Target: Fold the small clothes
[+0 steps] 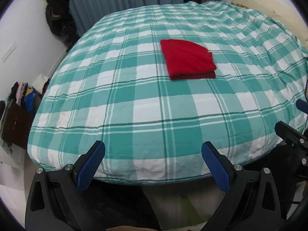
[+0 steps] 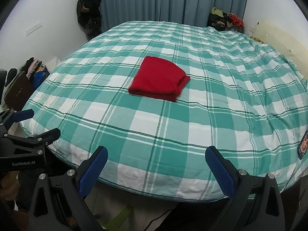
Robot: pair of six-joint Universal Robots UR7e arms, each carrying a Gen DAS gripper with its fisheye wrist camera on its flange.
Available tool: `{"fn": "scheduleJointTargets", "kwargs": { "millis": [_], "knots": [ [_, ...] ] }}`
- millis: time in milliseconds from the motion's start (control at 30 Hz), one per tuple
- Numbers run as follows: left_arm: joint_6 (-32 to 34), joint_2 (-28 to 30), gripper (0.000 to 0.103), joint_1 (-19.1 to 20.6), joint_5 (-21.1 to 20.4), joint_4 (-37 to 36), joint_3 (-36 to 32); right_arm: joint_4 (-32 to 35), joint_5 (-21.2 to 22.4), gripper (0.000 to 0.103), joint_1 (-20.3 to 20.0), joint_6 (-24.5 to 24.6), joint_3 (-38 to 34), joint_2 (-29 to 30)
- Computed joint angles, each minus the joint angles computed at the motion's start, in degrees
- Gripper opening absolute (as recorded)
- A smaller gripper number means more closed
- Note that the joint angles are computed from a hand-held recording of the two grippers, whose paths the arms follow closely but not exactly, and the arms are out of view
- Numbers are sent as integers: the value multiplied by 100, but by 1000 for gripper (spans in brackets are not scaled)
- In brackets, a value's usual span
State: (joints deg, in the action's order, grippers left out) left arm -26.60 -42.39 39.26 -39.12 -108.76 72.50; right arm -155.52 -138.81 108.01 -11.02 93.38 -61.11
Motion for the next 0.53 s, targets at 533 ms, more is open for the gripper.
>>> {"fn": "scheduleJointTargets", "kwargs": {
  "millis": [533],
  "knots": [
    [186, -2, 101, -29, 128, -154, 22, 25, -16, 100, -55, 93, 82, -74]
  ]
}}
